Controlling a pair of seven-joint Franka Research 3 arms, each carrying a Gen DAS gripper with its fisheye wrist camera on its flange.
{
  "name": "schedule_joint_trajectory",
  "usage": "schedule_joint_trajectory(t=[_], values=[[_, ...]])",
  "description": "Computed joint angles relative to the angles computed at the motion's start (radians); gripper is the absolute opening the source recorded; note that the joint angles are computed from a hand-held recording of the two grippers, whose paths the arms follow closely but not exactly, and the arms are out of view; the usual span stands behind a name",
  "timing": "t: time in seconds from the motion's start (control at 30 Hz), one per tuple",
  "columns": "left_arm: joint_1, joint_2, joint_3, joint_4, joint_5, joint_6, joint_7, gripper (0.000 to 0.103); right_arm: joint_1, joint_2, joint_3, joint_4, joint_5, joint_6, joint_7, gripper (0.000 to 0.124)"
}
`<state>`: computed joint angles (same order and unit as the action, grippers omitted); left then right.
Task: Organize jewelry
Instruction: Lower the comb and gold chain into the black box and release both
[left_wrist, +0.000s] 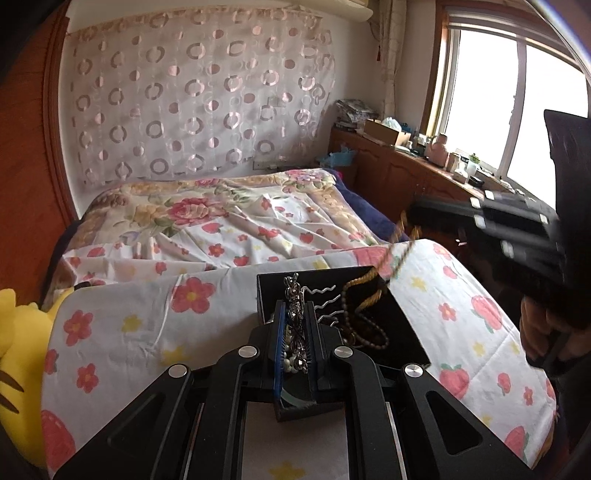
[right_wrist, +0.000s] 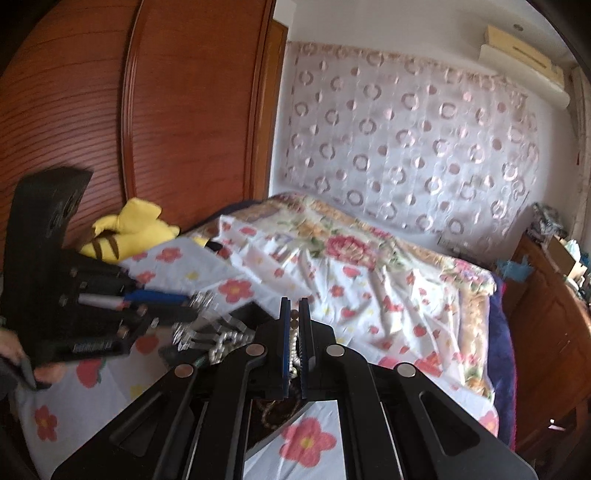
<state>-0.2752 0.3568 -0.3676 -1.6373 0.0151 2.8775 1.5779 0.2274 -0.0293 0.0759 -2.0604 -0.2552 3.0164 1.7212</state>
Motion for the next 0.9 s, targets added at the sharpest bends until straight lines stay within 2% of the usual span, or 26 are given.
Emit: schedule_joint_trajectory(t=[0.07,0.17,0.3,0.4,0.47,0.53,0.9], values=[[-0.006,0.023,0.006,0.03,0.008,-0.014,-0.003,0.009,0.012,0.005,0.001,-0.012,0.058,-0.015,-0.052,0.005],[-0.019,0.058,0.017,0.08,0.027,-0.036,-0.011,0.009,0.018,0.015,0.002,-0.029,0.054,-0.031,-0.035,0.005],[-0.034,0.099,0.023,0.138,0.048,-0.061,-0.012,0.009,0.026,0.021,-0.005,-0.05,0.113,-0.04,-0.042,0.006],[-0.04,0.13,0.022,0.187,0.053,-0.087,-0.005,0.009,0.027,0.013,-0.007,-0.069,0.093,-0.04,-0.009,0.009],[-0.048,0.149,0.024,0.216,0.058,-0.103,-0.001,0.009,0.025,0.0,-0.007,-0.087,0.106,-0.03,-0.012,0.03],[-0.051,0.164,0.022,0.239,0.057,-0.116,0.006,0.009,0.02,-0.013,-0.005,-0.102,0.112,-0.021,-0.017,0.036],[-0.064,0.172,0.025,0.265,0.045,-0.153,0.014,0.009,-0.023,-0.087,0.03,-0.193,0.112,0.001,0.006,0.036]])
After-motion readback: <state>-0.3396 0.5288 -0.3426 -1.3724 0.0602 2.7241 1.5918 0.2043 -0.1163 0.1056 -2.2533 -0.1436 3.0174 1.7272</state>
